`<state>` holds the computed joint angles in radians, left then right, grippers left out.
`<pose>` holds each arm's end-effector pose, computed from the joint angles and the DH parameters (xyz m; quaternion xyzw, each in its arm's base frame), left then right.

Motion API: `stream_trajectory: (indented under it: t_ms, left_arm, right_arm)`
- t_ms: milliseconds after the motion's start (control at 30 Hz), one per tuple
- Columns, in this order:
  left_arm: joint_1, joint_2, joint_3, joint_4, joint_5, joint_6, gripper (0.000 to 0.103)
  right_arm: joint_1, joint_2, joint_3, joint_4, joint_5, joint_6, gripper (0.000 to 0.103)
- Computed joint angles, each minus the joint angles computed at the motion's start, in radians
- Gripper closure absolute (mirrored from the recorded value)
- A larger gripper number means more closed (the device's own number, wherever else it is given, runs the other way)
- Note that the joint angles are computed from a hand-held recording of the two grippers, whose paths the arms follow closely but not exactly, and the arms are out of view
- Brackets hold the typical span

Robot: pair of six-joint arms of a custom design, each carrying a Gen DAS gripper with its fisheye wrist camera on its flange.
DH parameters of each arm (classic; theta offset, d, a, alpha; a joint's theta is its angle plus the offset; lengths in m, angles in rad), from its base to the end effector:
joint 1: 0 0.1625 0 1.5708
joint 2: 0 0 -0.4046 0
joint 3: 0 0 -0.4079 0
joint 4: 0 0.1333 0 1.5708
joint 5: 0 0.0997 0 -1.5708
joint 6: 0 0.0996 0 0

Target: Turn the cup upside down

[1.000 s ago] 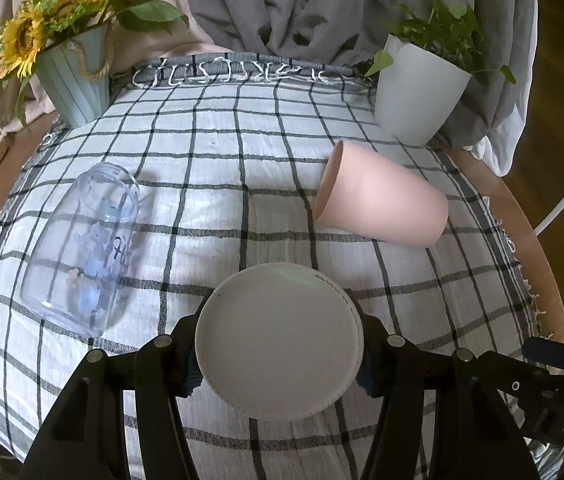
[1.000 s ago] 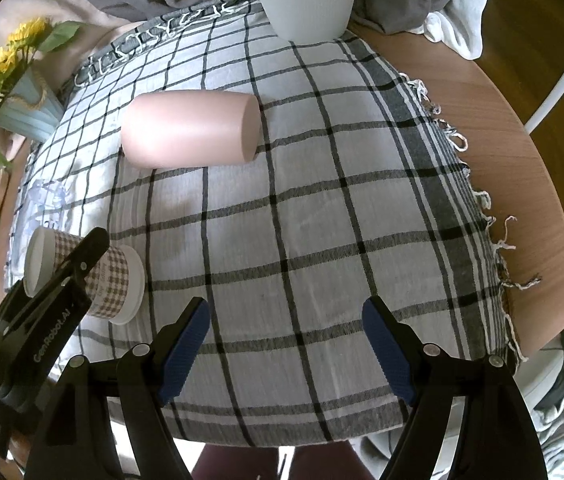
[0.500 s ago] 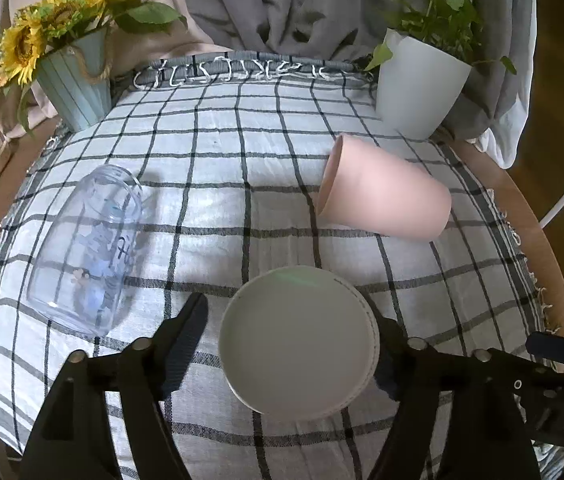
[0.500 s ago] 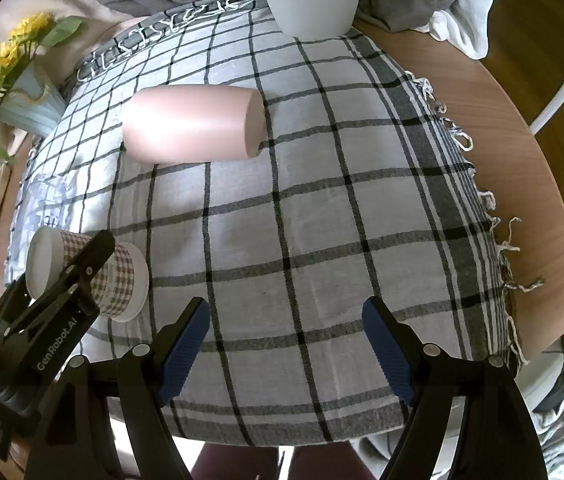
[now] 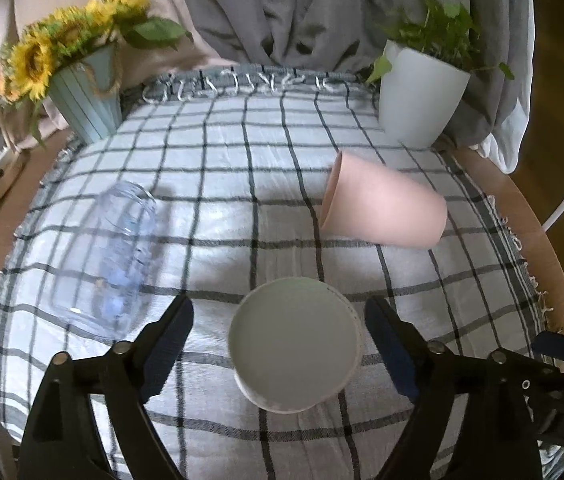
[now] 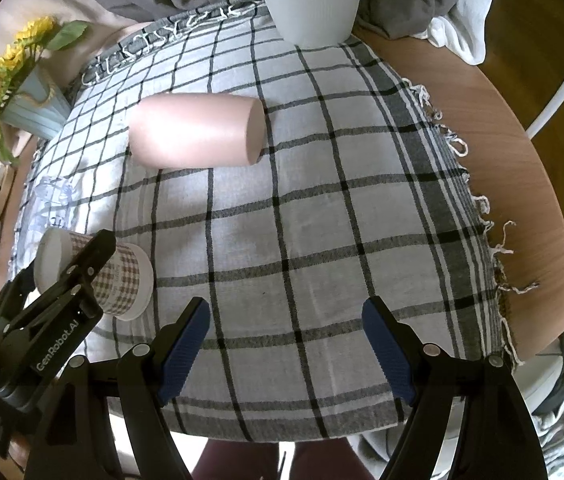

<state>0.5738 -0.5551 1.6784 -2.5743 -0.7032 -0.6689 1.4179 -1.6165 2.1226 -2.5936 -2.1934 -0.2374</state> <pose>-0.4001 -0.5078 -0.0679 0.1727 0.8895 -0.2739 0.3224 0.0035 -0.4710 0.3478 -0.0393 -0.9228 0.1812 0.3377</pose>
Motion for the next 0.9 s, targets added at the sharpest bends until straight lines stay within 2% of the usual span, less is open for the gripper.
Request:
stream_trajectory:
  t_ms: [167,267,400,533,767,900]
  left_arm:
    - [-0.043,-0.059,0.051,-0.002,0.038,-0.026,0.0]
    - [-0.071,-0.102,0.082,0.052,0.08,-0.068,0.0]
    - [-0.113,-0.182,0.144,0.147,0.122,-0.154,0.0]
    - [-0.167,-0.279,0.227,0.233,0.144,-0.238,0.0]
    - [-0.288,-0.429,0.351,0.401,0.165,-0.372,0.0]
    - [-0.355,-0.52,0.415,0.451,0.135,-0.429,0.0]
  right_arm:
    - [0.036,-0.043,0.034,-0.069,-0.015,-0.023,0.024]
    - [0.069,-0.075,0.065,-0.136,-0.026,-0.041,0.016]
    - [0.115,-0.119,0.12,-0.242,-0.034,-0.058,0.011]
    - [0.176,-0.17,0.191,-0.335,-0.047,-0.075,0.01]
    - [0.328,-0.245,0.327,-0.491,-0.119,-0.082,0.008]
    - [0.422,-0.293,0.387,-0.531,-0.17,-0.058,0.008]
